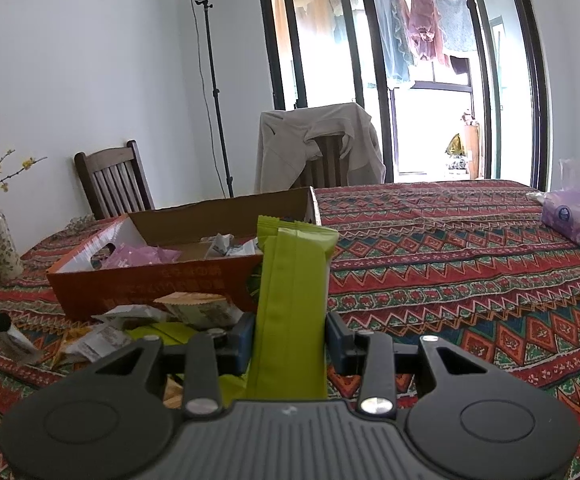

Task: Organize snacks
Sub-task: 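Grasp a white chip packet with the left gripper while the right holds the green bar, then carry both packets over the box and open both grippers to drop them in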

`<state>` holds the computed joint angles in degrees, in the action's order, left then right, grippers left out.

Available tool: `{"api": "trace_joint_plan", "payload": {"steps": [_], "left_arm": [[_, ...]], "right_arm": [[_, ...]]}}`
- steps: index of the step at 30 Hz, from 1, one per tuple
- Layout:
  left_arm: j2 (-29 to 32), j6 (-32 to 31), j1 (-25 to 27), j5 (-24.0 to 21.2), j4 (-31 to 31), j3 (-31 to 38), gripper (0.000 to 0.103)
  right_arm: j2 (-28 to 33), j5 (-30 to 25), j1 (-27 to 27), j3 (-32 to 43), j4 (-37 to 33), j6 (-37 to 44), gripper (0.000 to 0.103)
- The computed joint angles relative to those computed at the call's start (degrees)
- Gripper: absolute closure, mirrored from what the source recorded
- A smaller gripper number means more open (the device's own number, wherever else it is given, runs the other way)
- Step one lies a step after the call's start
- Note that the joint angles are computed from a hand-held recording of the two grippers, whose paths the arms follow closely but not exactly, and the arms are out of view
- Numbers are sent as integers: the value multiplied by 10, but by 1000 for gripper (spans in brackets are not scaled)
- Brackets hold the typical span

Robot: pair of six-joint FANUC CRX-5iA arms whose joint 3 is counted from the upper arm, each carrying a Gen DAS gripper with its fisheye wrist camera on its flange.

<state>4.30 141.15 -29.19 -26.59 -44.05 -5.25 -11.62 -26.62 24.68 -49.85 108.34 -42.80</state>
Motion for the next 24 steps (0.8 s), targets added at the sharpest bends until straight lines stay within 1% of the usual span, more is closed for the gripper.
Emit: {"api": "trace_joint_plan", "payload": {"steps": [8,11,14,18,21,24], "left_arm": [[-8,18,-3,1,-19,4,48],[-9,2,3,15,-12,8,48],[-5,-44,19,45,28,10,48],[9,-75,24,66,46,31,48],[24,-92,28,80,59,52,48],[47,-128,33,89,89,81,48]], "right_arm": [[-2,-9,4,2,2,7,66],[-3,-3,-3,6,16,9,66],[-1,12,-20,14,46,2,66],[5,34,-50,34,103,-18,66],[17,55,-78,58,161,-50,66],[34,85,-110,93,231,-97,66]]}}
